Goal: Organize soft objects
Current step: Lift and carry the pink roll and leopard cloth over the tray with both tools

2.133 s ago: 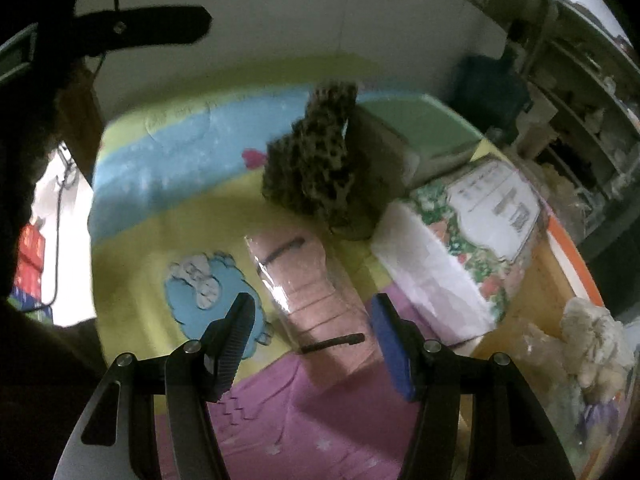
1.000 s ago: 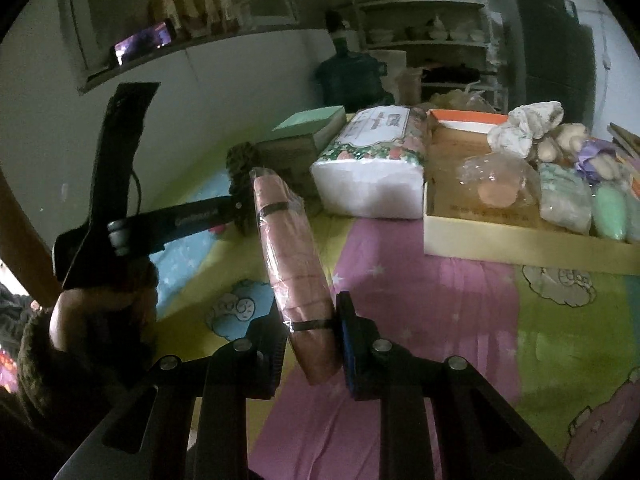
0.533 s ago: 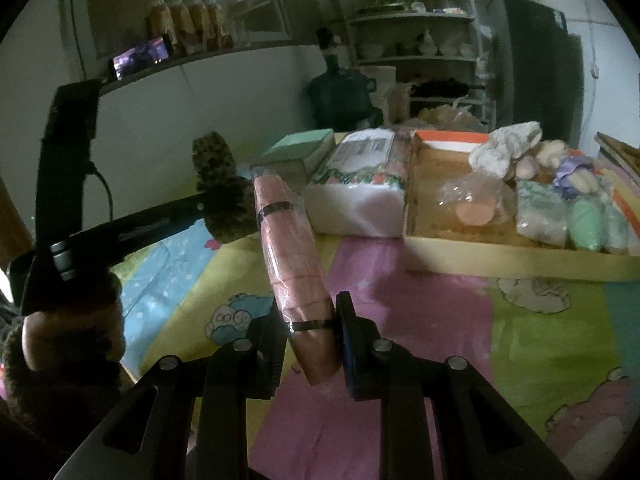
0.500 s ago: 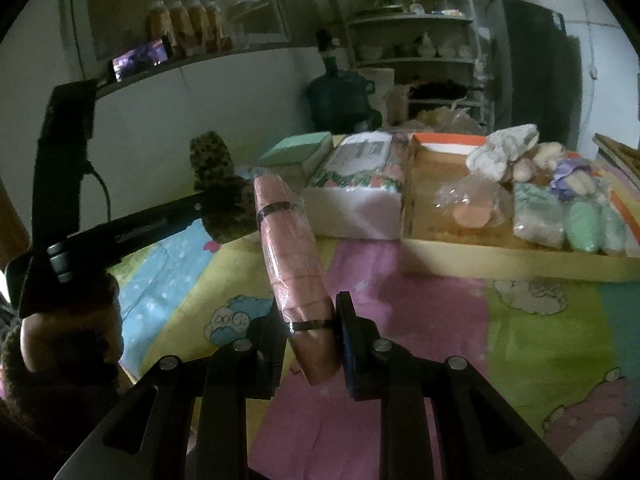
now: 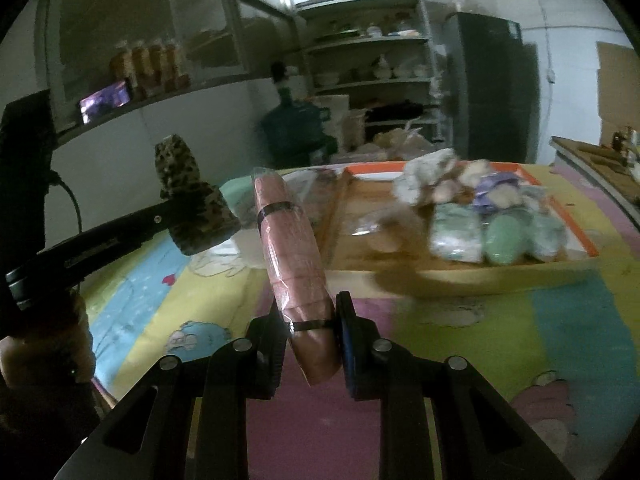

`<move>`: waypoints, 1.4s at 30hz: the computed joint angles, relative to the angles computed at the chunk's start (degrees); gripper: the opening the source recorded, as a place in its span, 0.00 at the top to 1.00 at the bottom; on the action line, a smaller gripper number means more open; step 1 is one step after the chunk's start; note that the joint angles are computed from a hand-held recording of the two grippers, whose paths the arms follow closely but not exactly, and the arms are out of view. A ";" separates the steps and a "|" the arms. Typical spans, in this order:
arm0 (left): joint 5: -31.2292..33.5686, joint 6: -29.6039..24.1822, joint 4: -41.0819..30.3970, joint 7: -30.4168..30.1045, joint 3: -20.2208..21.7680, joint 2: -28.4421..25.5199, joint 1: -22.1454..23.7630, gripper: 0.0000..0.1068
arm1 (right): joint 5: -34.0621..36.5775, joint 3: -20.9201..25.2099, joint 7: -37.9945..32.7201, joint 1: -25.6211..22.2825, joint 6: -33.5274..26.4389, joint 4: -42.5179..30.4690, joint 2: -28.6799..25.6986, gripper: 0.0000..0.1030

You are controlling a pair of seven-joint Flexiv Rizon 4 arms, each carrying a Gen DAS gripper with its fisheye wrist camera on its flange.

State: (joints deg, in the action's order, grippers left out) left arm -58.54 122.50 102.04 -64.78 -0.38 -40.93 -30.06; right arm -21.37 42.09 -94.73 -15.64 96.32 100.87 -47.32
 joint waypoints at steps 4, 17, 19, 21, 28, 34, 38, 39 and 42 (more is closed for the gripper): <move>-0.28 -2.10 -3.24 1.99 0.51 -1.54 -0.95 0.89 | 0.63 -2.11 1.27 0.29 1.56 -0.11 0.65 0.77; -1.22 -14.46 -18.08 3.12 11.67 -9.82 -8.93 0.89 | -2.34 -8.86 7.94 0.77 5.16 -2.16 0.90 0.77; -1.08 -16.94 -20.50 1.76 14.66 -11.50 -10.33 0.89 | -2.85 -9.84 8.99 0.89 5.42 -2.86 0.76 0.77; -0.66 -20.20 -23.51 -0.19 18.33 -13.63 -11.82 0.89 | -3.51 -10.34 9.81 0.68 5.50 -3.55 0.43 0.77; 4.01 -28.26 -31.75 -7.67 25.60 -19.08 -12.91 0.89 | -5.06 -10.83 10.78 -0.26 4.36 -7.03 -1.39 0.77; 8.43 -34.10 -38.06 -14.63 29.73 -22.89 -11.86 0.89 | -5.02 -10.25 9.21 -0.24 1.71 -12.27 -3.88 0.77; 11.39 -36.93 -41.35 -18.54 31.35 -24.78 -10.55 0.89 | -3.46 -10.12 6.73 0.69 -0.52 -16.08 -5.51 0.77; 12.14 -37.97 -42.58 -19.94 32.19 -25.54 -10.22 0.89 | -2.94 -10.31 6.08 1.06 -0.90 -16.84 -5.80 0.77; 14.41 -40.92 -45.85 -23.97 34.32 -27.47 -9.51 0.89 | -1.43 -10.56 4.10 1.96 -2.39 -19.28 -6.83 0.77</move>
State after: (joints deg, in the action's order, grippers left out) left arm -44.13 81.58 56.19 -88.75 33.94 -68.40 -39.57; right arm -22.80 31.53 -90.63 -13.68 93.93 81.59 -54.15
